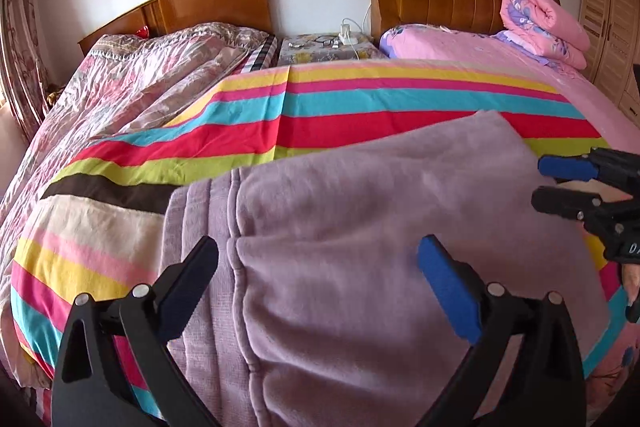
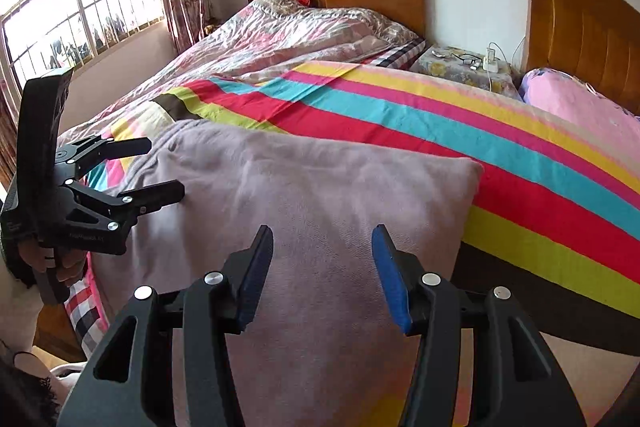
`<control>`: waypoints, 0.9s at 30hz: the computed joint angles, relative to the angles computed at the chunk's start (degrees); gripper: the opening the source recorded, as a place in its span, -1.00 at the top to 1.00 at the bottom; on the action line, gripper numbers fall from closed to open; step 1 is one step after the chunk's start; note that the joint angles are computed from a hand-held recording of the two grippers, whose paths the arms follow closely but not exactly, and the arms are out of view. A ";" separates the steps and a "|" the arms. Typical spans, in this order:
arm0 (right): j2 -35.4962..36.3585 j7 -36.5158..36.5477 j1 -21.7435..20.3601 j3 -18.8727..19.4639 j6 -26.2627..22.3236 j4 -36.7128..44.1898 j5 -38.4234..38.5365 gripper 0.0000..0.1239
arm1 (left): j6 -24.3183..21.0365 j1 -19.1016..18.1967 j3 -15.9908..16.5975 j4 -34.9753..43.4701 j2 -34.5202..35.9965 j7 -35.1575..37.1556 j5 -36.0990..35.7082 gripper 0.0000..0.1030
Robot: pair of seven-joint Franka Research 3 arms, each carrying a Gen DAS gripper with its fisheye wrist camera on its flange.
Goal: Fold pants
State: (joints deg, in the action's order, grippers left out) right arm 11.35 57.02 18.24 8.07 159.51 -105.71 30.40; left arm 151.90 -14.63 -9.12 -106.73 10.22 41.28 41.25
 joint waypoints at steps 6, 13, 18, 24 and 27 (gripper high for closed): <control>4.43 5.14 -2.03 0.68 1.98 6.25 -1.80 0.14 | 8.85 2.35 0.55 -6.14 -1.59 0.13 -1.54 -0.97; 18.58 13.90 2.73 -5.56 -13.55 27.28 -14.86 -0.13 | 7.98 1.72 0.91 -5.81 -1.48 -2.24 0.93 -0.97; 19.27 31.51 4.74 -11.54 -2.94 26.42 -20.99 -0.17 | 6.41 1.28 0.91 -5.14 -1.15 -3.69 2.84 -0.97; 5.02 26.38 0.43 -4.97 9.58 5.75 -18.36 -0.21 | 5.53 0.38 1.38 -5.43 -1.77 -8.94 7.47 -0.97; -4.73 17.86 -1.99 0.03 16.29 -7.88 -11.27 -0.34 | 4.07 -0.07 1.02 -6.50 -3.26 -13.00 10.43 -0.97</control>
State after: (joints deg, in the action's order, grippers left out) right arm 6.62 74.88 16.25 8.10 175.80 -113.59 19.13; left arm 155.97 -14.71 -8.10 -113.23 6.96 28.28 51.68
